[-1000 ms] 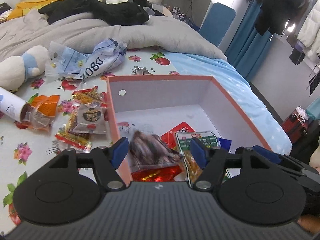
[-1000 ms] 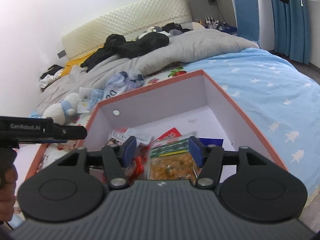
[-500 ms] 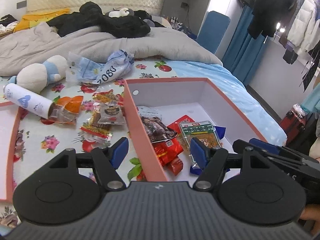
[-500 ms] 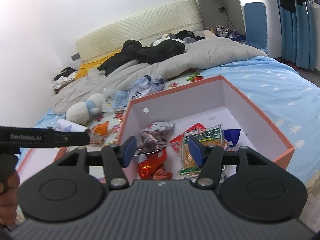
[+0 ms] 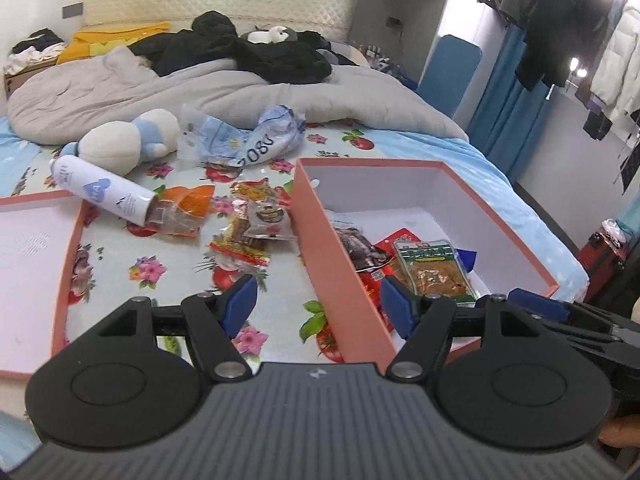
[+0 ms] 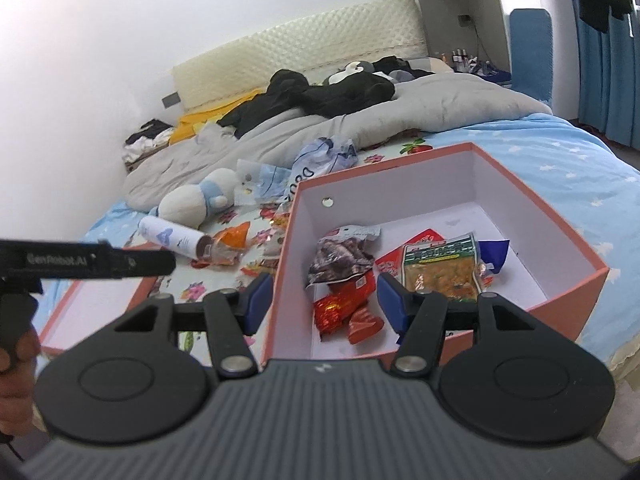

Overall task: Organize snacks
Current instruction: 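Withdraw both tools from the box toward the snacks by the spray bottle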

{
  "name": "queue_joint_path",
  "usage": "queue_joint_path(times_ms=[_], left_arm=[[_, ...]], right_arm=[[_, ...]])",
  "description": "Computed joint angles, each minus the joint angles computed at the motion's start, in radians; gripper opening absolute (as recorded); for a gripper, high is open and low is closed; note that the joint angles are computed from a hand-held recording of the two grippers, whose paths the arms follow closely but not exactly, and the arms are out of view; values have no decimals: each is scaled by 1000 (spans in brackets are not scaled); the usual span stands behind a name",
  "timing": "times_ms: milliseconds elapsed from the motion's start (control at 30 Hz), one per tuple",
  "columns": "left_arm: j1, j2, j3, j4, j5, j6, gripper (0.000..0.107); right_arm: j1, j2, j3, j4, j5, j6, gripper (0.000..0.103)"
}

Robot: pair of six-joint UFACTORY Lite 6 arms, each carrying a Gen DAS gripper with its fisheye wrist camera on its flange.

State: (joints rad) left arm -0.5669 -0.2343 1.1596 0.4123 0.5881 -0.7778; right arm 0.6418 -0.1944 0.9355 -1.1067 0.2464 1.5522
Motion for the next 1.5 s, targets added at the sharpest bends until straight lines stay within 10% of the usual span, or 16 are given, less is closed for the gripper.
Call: queue_joint_path(times_ms=[733, 1500], left_arm=[[97, -375, -287, -132, 75, 90, 73], [665, -153, -352, -973, -132, 1107, 73]], right_arm=[[318, 71, 49, -182, 192, 284, 60], [334, 500, 422, -173, 182, 235, 60]])
